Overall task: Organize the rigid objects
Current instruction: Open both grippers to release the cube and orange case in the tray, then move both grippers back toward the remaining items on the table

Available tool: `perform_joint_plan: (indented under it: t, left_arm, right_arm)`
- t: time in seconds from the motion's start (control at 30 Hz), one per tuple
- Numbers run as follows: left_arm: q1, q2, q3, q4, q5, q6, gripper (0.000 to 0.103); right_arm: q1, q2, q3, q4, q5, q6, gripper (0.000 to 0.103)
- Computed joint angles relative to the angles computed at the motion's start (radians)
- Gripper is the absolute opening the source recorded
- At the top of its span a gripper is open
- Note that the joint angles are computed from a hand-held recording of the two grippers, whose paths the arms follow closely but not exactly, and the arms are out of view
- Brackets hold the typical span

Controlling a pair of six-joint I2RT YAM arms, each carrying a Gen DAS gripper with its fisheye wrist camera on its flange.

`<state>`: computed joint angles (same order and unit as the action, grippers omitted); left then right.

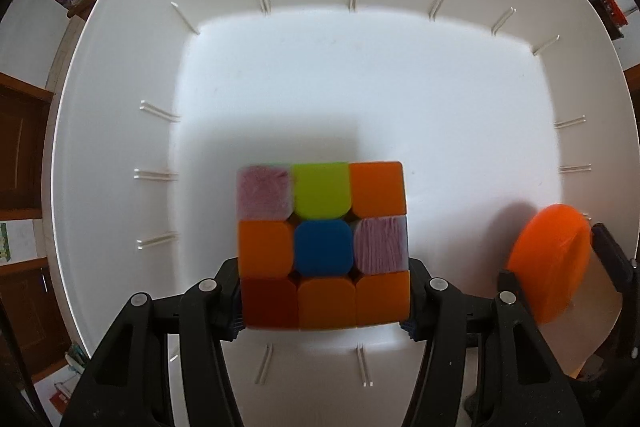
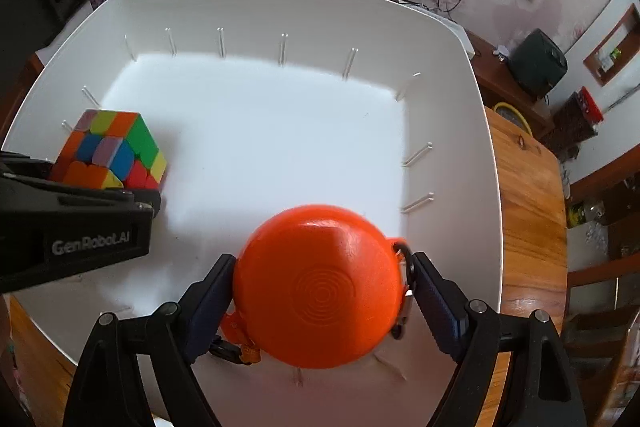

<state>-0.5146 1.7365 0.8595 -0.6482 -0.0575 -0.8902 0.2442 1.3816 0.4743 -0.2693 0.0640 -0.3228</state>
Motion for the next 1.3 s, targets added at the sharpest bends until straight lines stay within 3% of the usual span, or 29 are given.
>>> perform_joint_plan:
  t: [0.07,0.13,0.17,0.33,0.7,0.87,1.17,1.3]
  left_arm:
    - [-0.008,-0.023,-0.002,-0.006,-0.025,-0.007,0.067]
    - [-0.025,-0.045,0.007,-0.038,-0.067,-0.020,0.090]
    - [-0.033,-0.059,0.008,-0.050,-0.084,-0.027,0.091]
    - [-0.054,-0.124,0.031,-0.120,-0.116,-0.027,0.091]
    - [-0.209,-0.374,-0.013,-0.244,-0.176,-0.116,0.091]
    - [-0.300,-0.476,0.034,-0.344,-0.230,-0.165,0.091]
    - [-0.496,-0.581,0.161,-0.529,-0.354,-0.281,0.091]
    - [-0.596,-0.600,0.225,-0.613,-0.413,-0.343,0.091]
  right_arm:
    - [-0.016,-0.014,0.012,-0.019,-0.020,0.001,0.087]
    - [-0.038,-0.043,0.021,-0.052,-0.049,0.000,0.087]
    - [-0.052,-0.052,0.027,-0.073,-0.069,-0.003,0.088]
    - [-0.101,-0.097,0.042,-0.160,-0.124,0.008,0.088]
    - [-0.198,-0.433,0.053,-0.464,-0.249,-0.001,0.088]
    - [-0.236,-0.600,0.107,-0.659,-0.305,-0.014,0.088]
    - [-0.315,-0.760,0.225,-0.914,-0.376,-0.058,0.088]
    - [-0.458,-0.775,0.297,-1.060,-0.493,-0.173,0.089]
